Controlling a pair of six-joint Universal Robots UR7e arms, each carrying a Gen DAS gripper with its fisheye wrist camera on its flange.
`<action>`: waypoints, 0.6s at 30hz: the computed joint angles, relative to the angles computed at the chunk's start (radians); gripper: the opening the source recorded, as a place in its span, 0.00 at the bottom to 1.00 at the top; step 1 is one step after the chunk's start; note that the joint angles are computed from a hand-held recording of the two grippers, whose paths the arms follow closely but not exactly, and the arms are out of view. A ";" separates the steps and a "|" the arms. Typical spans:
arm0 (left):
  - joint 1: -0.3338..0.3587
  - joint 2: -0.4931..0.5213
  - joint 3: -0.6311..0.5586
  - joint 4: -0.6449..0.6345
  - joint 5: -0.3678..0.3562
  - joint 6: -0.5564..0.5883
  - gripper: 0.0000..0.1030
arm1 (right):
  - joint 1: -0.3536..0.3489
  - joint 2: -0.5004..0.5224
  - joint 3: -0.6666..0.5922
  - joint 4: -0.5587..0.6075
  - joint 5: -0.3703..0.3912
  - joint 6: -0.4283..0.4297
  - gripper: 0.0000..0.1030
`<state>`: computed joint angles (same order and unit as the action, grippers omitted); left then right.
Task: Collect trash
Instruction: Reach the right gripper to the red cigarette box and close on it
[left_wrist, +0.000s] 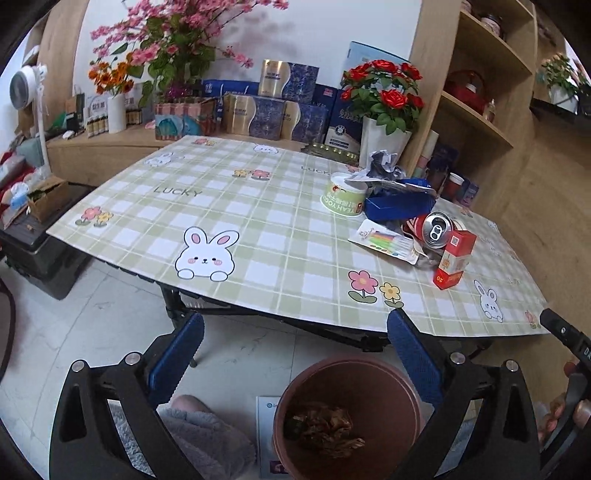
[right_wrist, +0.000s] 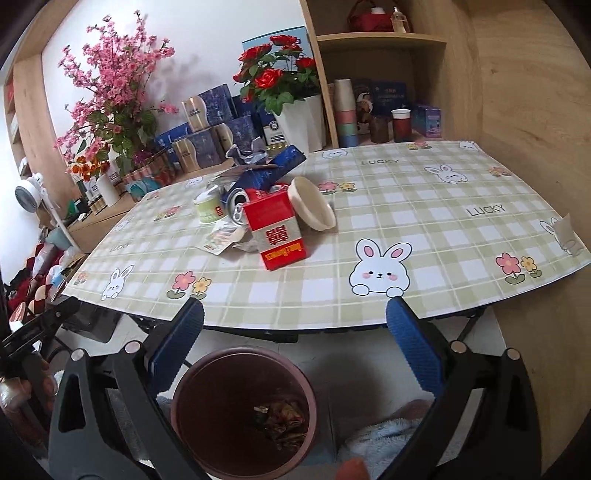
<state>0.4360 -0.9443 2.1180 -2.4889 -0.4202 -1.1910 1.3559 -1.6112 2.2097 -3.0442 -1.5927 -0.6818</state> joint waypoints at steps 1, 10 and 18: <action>-0.001 0.005 -0.004 -0.004 0.005 0.016 0.94 | -0.003 0.006 -0.004 0.000 0.002 -0.002 0.95; 0.015 0.031 -0.017 -0.066 0.014 0.113 0.94 | 0.020 0.107 -0.074 0.015 -0.011 -0.060 0.95; 0.048 0.042 -0.030 -0.126 0.013 0.192 0.94 | 0.048 0.287 -0.231 0.068 -0.036 -0.048 0.84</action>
<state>0.4837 -0.9021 2.0880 -2.6150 -0.4075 -0.9987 1.4037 -1.3246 1.9787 -2.9762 -1.6283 -0.7294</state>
